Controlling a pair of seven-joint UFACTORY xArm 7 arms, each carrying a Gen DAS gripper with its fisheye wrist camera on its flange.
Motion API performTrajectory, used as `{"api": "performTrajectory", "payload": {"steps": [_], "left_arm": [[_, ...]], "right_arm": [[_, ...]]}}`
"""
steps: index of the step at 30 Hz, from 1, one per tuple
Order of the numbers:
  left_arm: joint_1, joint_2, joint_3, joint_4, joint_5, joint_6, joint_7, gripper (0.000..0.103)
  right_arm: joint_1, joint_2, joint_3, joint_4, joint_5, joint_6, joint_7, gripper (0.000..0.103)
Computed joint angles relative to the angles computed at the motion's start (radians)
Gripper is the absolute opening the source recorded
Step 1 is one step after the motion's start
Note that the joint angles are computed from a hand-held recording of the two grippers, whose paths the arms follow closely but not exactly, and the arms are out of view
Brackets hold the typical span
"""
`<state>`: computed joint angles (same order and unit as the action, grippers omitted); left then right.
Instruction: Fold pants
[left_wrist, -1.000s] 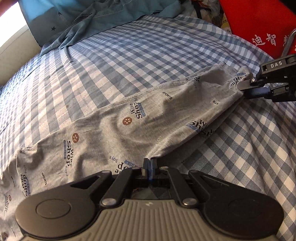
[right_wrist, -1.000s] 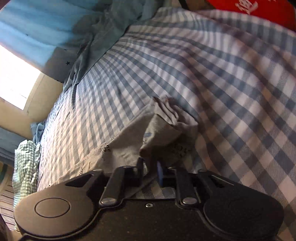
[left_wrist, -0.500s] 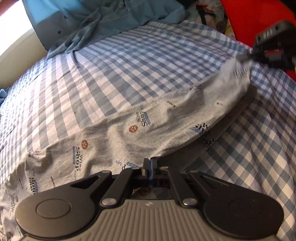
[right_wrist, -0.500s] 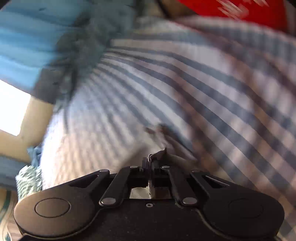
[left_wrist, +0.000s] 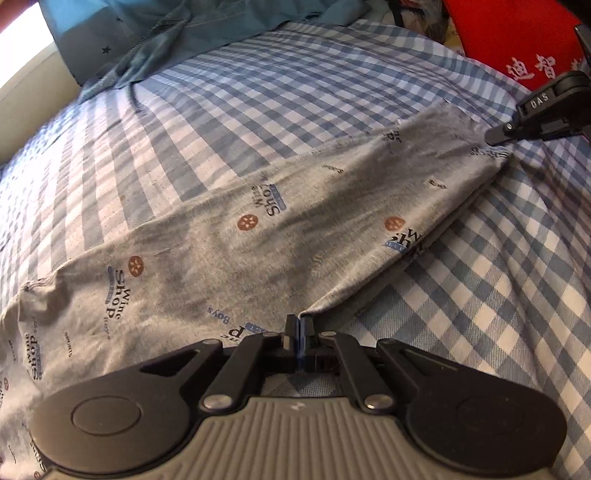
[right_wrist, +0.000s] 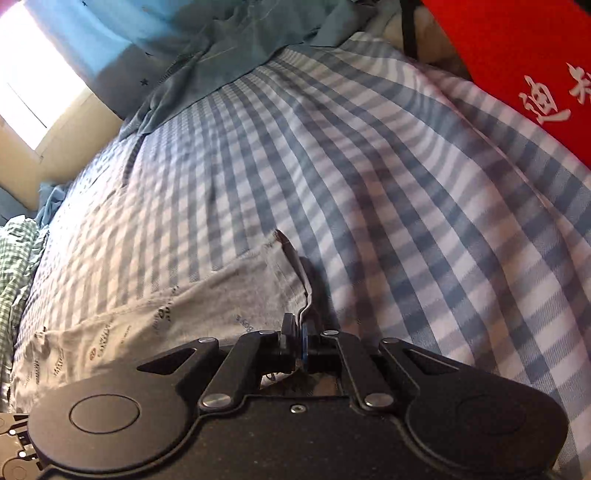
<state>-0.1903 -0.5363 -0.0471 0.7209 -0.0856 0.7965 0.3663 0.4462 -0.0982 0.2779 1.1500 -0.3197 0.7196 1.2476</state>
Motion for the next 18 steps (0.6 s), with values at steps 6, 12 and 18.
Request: {"api": "performTrajectory", "payload": {"steps": [6,12,18], "left_arm": [[0.062,-0.046,0.021,0.007,-0.048,-0.048,-0.110,0.087],[0.229,0.127,-0.083,0.092,0.200,-0.180,-0.376,0.089],[0.257,0.261,-0.041,0.112,0.369,-0.233,-0.466,0.103]], "right_arm": [[0.040,0.077,0.031,0.169,-0.168,0.247,-0.030,0.067],[0.117,0.307,0.006,0.391,-0.247,0.136,-0.292,0.089],[0.204,0.360,-0.106,0.373,-0.364,0.205,-0.355,0.099]]}}
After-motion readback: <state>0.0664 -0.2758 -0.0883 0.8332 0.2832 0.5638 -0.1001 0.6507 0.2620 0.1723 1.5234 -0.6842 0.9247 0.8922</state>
